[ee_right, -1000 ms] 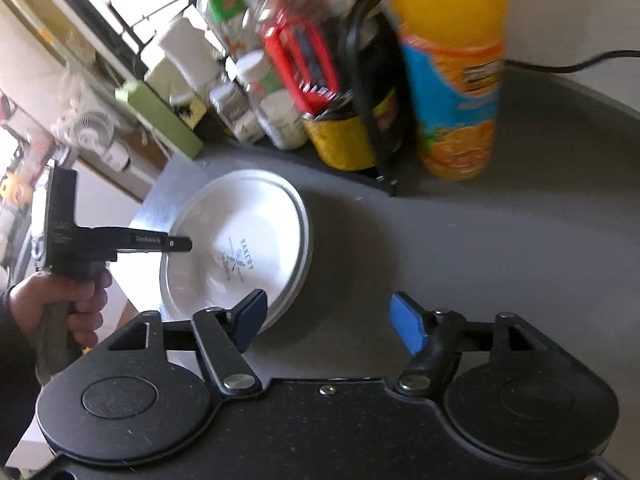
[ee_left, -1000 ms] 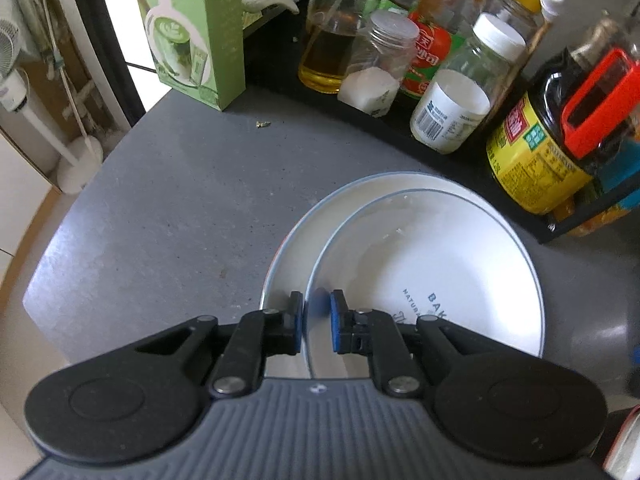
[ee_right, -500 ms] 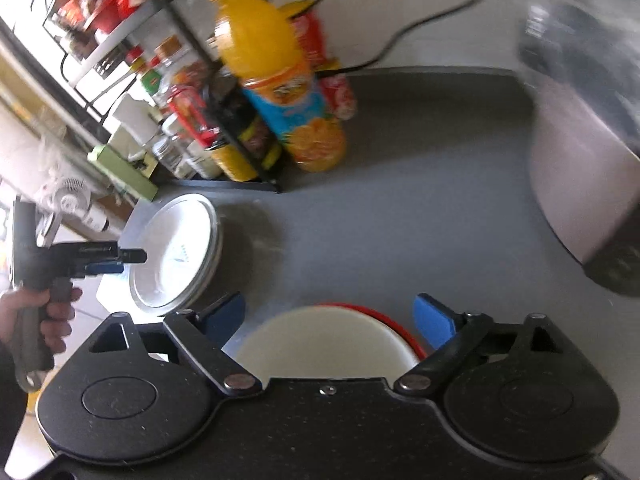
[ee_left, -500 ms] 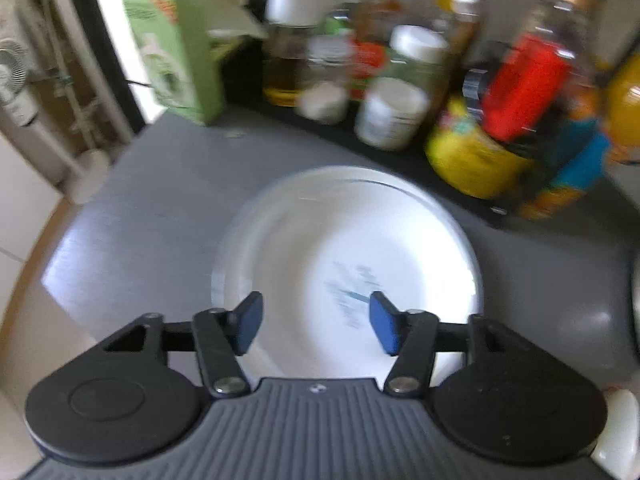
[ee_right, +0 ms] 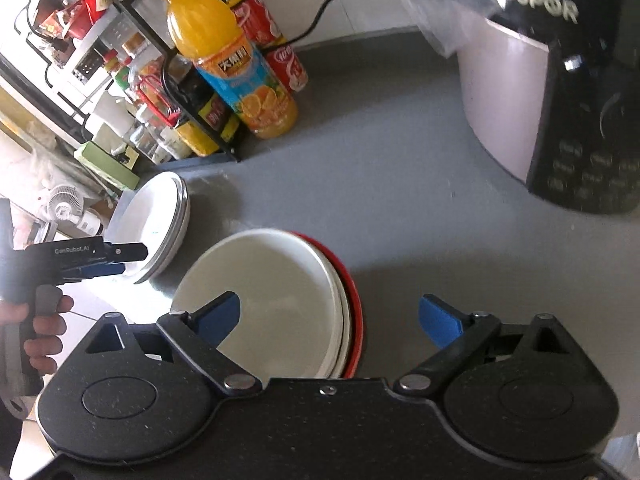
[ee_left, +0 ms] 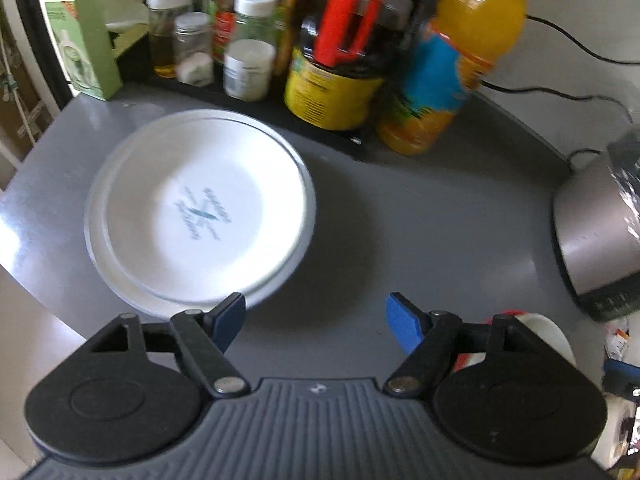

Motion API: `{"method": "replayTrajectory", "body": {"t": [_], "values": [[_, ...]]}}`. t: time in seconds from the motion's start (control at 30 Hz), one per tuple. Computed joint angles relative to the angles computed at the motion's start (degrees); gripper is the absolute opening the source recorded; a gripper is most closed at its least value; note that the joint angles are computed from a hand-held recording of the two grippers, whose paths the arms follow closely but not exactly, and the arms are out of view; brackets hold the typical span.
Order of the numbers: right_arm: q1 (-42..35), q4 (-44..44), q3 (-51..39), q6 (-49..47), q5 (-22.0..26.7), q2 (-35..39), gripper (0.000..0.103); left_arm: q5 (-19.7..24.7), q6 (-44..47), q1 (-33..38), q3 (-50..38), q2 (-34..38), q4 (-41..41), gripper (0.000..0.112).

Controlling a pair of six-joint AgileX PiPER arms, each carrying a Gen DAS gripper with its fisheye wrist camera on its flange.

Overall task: Organize plates and bowls
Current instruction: 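Move both tools to the red bowl stack and close on its rim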

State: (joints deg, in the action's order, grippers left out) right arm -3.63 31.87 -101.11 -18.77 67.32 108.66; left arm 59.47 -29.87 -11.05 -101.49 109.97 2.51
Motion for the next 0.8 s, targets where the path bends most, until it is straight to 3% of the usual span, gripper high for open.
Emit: {"method": "replayTrajectory", "body": {"t": [0.47, 0.8], "values": [[-0.7, 1.4, 10.3, -0.1, -4.5, -1.8, 0.096, -4.6, -3.3, -7.8, 4.5, -1.4, -3.9, 0.075], [1.1, 0.9, 13.1, -0.5, -5.1, -0.7, 0.088, -2.9, -7.3, -11.1, 2.5, 3.1, -2.4, 0.068]]}}
